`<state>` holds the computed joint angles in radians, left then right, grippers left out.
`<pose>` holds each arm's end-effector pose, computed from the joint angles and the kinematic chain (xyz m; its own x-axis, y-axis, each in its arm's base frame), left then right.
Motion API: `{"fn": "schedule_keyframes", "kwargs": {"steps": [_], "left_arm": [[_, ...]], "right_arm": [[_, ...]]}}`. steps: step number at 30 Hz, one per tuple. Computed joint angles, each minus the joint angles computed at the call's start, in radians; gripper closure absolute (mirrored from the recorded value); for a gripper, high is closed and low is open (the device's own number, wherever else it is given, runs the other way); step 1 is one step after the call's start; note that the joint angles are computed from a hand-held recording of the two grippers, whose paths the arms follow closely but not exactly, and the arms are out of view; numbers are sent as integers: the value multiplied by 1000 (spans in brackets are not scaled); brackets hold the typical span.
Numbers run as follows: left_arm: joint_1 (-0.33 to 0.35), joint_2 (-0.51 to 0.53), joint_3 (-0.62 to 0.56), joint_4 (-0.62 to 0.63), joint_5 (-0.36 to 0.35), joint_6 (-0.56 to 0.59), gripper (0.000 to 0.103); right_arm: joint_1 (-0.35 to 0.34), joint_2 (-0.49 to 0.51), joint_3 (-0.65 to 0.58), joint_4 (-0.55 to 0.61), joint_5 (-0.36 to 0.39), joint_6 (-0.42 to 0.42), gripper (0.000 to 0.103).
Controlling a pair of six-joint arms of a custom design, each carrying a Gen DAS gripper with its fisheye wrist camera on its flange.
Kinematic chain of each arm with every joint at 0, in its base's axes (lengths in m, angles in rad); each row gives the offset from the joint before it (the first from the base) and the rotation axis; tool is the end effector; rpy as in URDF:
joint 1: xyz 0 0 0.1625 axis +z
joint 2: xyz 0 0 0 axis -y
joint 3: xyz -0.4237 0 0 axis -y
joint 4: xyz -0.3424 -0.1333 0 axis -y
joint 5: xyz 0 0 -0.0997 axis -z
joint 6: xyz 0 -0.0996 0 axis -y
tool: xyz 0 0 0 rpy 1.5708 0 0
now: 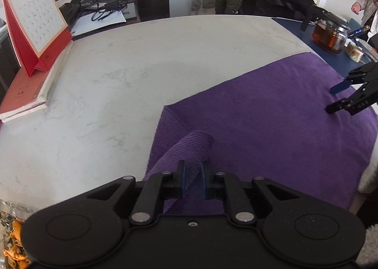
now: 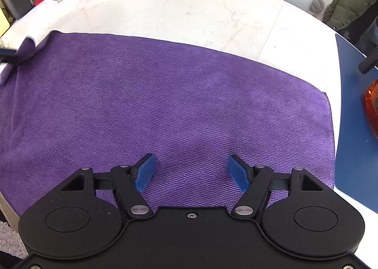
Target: Fold towel
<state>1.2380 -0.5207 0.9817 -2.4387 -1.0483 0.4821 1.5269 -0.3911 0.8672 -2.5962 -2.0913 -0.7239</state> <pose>-0.0884 -0.8158 0.1812 -0.6437 0.4879 -0.5896 0.6755 0.7243 -0.1382 0.0474 -0.8291 0.1454 -0.6656 -0.3415 0.6636 -0.5385 0.8354 -0.1102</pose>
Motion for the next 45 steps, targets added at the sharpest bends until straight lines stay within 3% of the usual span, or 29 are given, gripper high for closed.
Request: {"fn": "schedule_keyframes", "kwargs": {"steps": [5,10,15,20,23,27,33,36,39,45], "left_arm": [[11,-53,32,32,-93,-21,86],[16,-8,-47,-4,-23,29,86],[42,87,-237,170,-20,82,86],[70,153,-423,367,-107,76,82],[74,200,-524,473,-97,104,81],[70,209,-544,522,-85,125,81],[66,118,-445,570,-243,169,81],[61,93,-378,460,-210,176,81],[63,139,-440,424,-133,168,81],[72,320,-811,701,-70,182,81]], "right_arm": [[1,12,-23,14,-1,2,33],[4,8,-6,3,-5,7,33],[4,0,-2,10,-8,10,32],[6,4,-5,9,-15,13,32],[5,6,-14,18,-14,20,32],[7,7,-19,22,-21,17,31],[8,3,-12,18,-22,27,31],[5,16,-28,23,-19,28,30],[5,21,-37,29,-21,27,29],[9,16,-25,22,-26,27,29]]}}
